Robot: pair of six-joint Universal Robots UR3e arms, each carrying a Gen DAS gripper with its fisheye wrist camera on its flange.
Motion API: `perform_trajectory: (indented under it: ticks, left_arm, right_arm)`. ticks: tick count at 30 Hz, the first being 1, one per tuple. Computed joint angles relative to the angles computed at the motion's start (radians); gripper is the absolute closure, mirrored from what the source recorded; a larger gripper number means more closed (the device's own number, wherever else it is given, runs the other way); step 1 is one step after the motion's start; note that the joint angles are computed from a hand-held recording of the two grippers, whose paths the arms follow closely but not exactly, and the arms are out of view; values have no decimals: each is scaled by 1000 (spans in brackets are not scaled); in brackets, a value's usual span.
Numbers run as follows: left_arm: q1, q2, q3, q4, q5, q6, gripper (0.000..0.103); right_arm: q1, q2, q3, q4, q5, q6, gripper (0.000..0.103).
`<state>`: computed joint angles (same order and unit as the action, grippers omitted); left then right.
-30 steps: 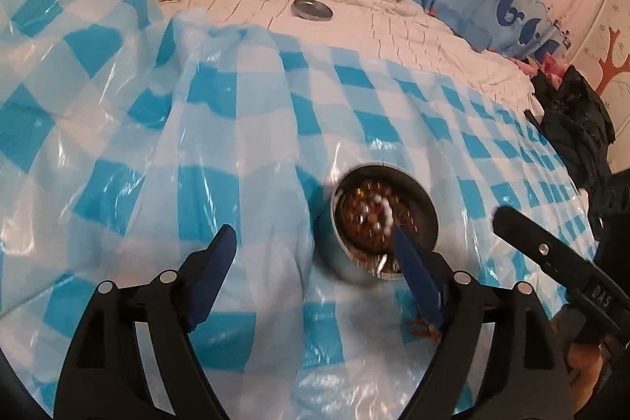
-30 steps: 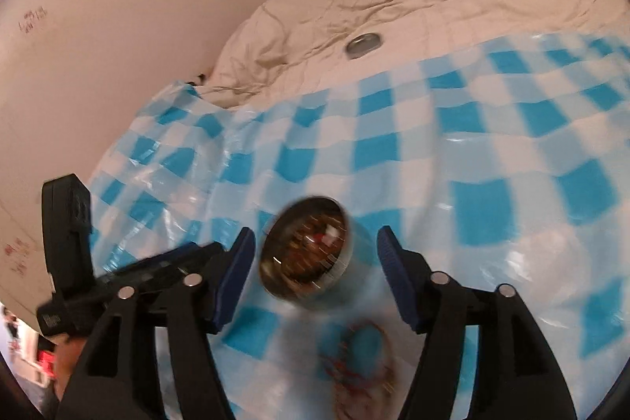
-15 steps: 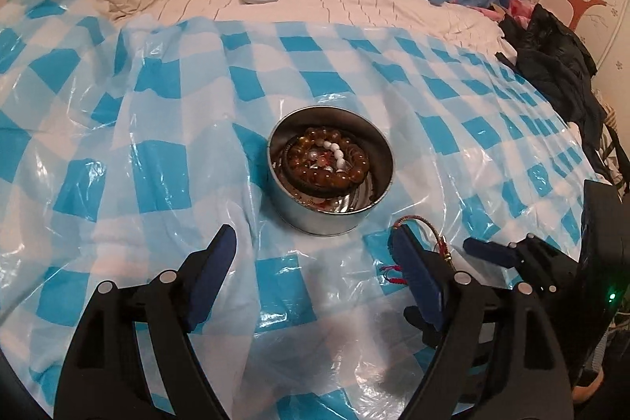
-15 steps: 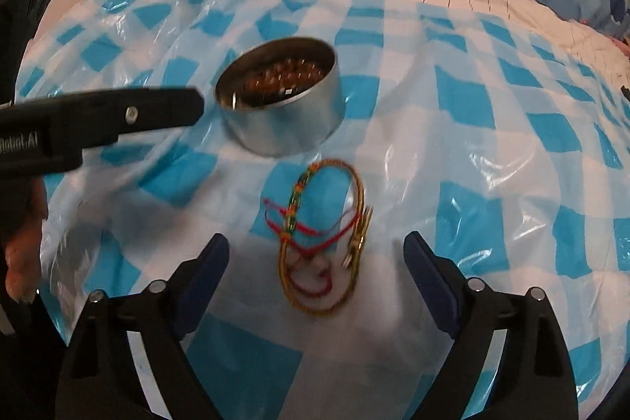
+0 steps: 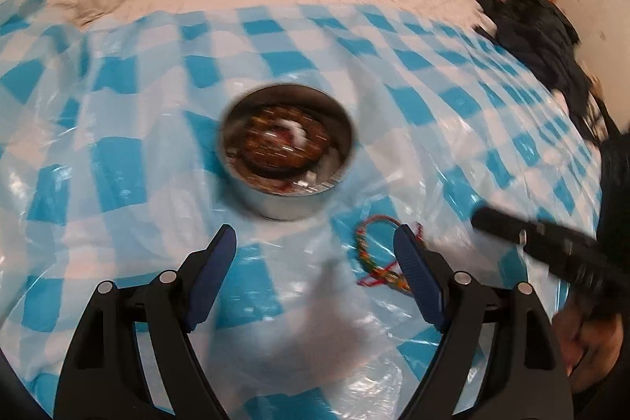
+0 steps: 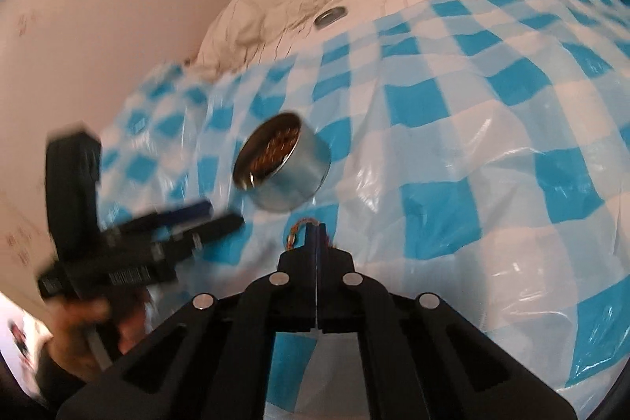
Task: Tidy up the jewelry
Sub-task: 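Grasp the red and gold cord bracelet with the right gripper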
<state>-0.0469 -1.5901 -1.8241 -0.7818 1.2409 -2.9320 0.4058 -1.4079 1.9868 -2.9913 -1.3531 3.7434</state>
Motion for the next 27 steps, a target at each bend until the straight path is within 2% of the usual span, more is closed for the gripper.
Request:
perform_trajectory:
  ticks: [3, 4, 5, 7, 9, 10, 12, 14, 17, 18, 19, 21, 25, 26, 27]
  left_arm:
    - [-58, -16, -1, 17, 24, 47, 25]
    - [-79, -21, -1, 29, 43, 57, 25]
    - [-84, -24, 2, 31, 55, 59, 25]
    - [-59, -10, -1, 30, 71, 53, 25]
    - [4, 13, -6, 20, 55, 25, 25]
    - [48, 31, -8, 0, 31, 23, 25]
    - [116, 66, -27, -8, -7, 32, 25]
    - [146, 81, -41, -14, -58, 33, 25]
    - [75, 51, -29, 3, -24, 49, 25]
    - [47, 41, -24, 19, -7, 55, 25]
    - [31, 36, -21, 29, 3, 59, 25]
    - [15, 30, -19, 37, 13, 51, 25]
    - [47, 20, -10, -7, -20, 18, 25]
    - [64, 18, -9, -32, -54, 17, 25]
    - [93, 7, -3, -85, -127, 24, 24]
  right_arm:
    - [4, 27, -48, 89, 23, -18, 102]
    - [33, 57, -103, 152, -4, -38, 97]
    - [67, 84, -166, 225, -49, -57, 82]
    - [119, 116, -227, 294, -165, -53, 46]
    - [127, 128, -225, 239, -144, -86, 22]
    - [135, 129, -222, 223, -158, -93, 21]
    - [173, 140, -261, 267, -244, -119, 21]
    - [205, 164, -303, 319, -285, -155, 21]
    - [263, 236, -386, 362, -337, -237, 21]
    - [284, 262, -414, 372, -359, -264, 24]
    - [305, 296, -460, 410, -385, -300, 53]
    - [283, 294, -442, 403, -324, -288, 89]
    - [167, 186, -254, 265, -137, -208, 91]
    - [123, 149, -187, 211, -73, -173, 91]
    - [75, 118, -120, 145, 2, -140, 91]
